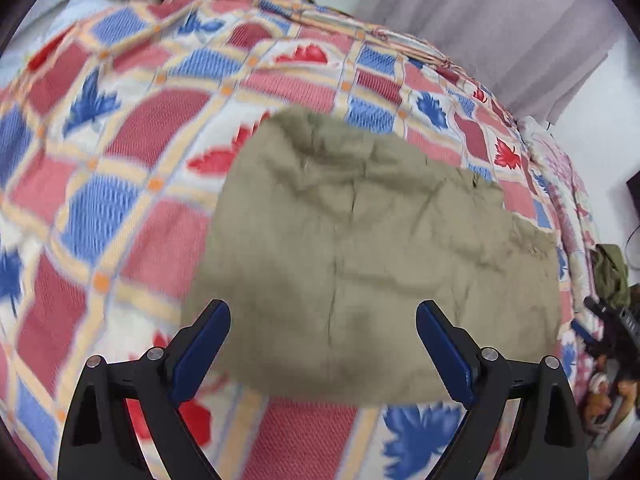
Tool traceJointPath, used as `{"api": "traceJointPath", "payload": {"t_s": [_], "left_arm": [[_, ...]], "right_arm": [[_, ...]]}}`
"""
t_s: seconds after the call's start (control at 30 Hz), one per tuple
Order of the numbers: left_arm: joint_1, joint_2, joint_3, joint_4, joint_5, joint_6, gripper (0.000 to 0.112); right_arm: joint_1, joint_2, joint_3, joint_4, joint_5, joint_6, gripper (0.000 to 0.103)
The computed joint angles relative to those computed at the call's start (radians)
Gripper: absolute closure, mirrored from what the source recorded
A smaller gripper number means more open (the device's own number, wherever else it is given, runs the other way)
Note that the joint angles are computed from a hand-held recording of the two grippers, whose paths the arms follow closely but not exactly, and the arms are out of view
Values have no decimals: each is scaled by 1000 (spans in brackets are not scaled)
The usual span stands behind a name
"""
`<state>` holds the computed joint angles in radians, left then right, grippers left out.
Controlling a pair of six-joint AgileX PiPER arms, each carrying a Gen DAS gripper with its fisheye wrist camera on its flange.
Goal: Fold large clothes
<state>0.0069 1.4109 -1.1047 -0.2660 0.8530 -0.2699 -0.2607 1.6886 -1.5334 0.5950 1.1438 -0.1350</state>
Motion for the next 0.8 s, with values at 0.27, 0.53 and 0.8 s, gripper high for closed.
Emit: {"api": "traceJointPath", "payload": {"t_s": [0.27,0.53,0.8], "left_arm": [[102,-70,372,-514,-149,299,18],[82,132,327,-791,-280,496,18],[44,238,287,-862,-375,471,17]], "right_arm": [[-146,-113,384,119,20,-145,23],[-117,26,451,318,-79,-219,23],[-52,155,425,450,-143,-253,23]]}}
